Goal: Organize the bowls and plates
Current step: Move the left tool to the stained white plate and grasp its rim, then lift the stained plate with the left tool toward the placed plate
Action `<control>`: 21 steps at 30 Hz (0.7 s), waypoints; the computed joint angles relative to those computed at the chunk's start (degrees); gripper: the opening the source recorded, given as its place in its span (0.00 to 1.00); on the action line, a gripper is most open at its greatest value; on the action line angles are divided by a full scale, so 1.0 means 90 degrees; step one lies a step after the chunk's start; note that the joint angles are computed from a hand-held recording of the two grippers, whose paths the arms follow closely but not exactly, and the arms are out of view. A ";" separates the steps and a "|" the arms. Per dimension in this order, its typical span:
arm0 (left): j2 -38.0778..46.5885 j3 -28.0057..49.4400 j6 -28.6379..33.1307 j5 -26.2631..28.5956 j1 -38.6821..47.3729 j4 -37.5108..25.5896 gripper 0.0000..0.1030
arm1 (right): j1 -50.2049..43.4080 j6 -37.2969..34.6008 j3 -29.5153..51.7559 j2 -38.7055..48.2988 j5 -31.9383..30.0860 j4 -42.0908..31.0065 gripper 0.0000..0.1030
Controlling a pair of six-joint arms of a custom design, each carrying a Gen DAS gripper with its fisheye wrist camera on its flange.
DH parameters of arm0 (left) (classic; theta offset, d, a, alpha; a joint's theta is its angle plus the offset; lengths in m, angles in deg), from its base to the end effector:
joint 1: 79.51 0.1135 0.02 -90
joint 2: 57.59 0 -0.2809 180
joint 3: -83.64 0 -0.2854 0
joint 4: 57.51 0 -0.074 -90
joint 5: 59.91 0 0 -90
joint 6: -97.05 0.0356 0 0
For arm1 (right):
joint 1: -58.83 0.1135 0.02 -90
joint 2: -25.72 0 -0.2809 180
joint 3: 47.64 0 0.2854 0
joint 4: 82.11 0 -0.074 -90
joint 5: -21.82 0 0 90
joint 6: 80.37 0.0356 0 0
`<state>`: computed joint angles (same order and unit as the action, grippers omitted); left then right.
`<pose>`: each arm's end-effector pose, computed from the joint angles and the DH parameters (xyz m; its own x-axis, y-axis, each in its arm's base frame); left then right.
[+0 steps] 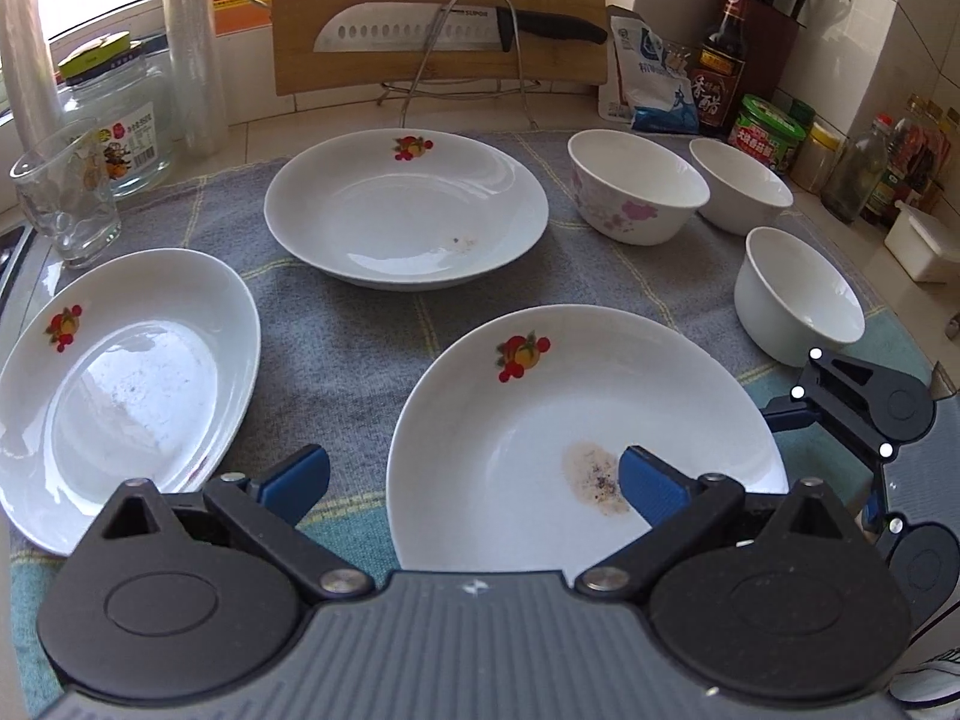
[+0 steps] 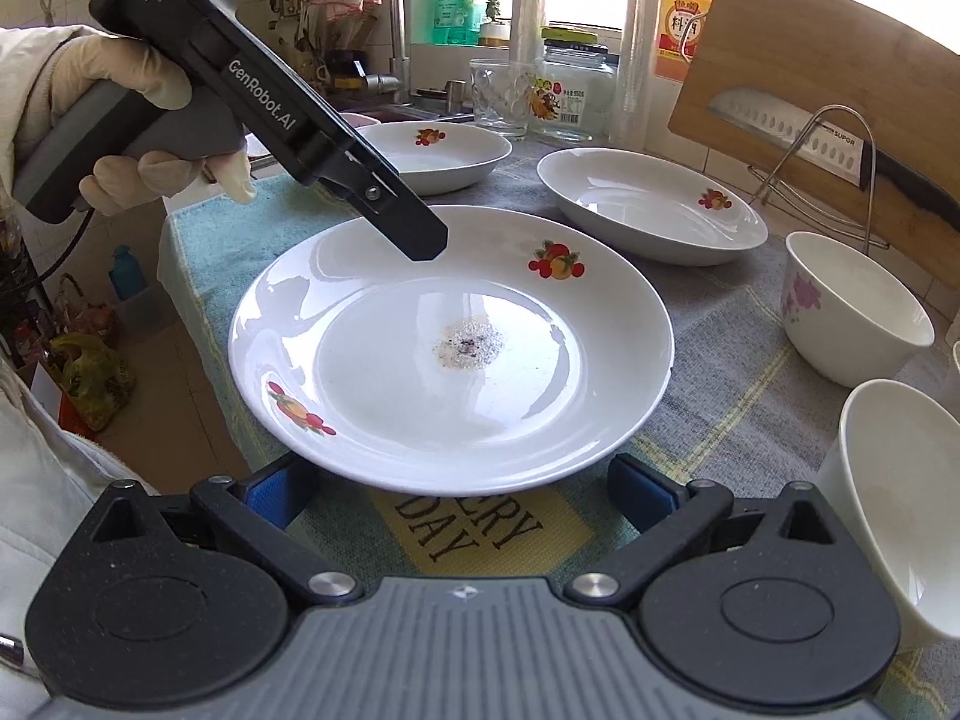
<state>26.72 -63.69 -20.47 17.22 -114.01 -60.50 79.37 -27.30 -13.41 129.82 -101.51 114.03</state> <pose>0.1958 -0.1250 0.0806 -0.8020 0.0046 -0.5973 0.0850 0.9907 -0.1064 0.2254 0.1053 0.0343 -0.2445 -0.6277 -0.7391 -0.9313 0.3643 -0.0013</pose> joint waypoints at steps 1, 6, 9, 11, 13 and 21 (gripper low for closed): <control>0.0094 0.0011 0.0328 0.0352 0.0252 0.0127 0.99 | 0.0048 0.0142 -0.0074 -0.0022 0.0091 0.0137 1.00; 0.0605 0.0317 0.1437 0.1682 0.1095 0.0143 0.97 | 0.0322 0.0744 -0.0319 -0.0118 0.0516 0.0554 1.00; 0.0873 0.0563 0.2048 0.2393 0.1479 -0.0042 0.97 | 0.0622 0.1149 -0.0448 -0.0384 0.1032 0.0488 1.00; 0.1027 0.0702 0.2298 0.2670 0.1612 -0.0138 0.97 | 0.0786 0.1272 -0.0530 -0.0517 0.1301 0.0502 1.00; 0.1154 0.0845 0.2399 0.2893 0.1690 -0.0289 0.94 | 0.0906 0.1300 -0.0602 -0.0567 0.1468 0.0609 1.00; 0.1293 0.1218 0.2443 0.3127 0.1721 -0.0836 0.91 | 0.0650 0.1124 -0.0366 -0.0385 0.0988 0.0358 1.00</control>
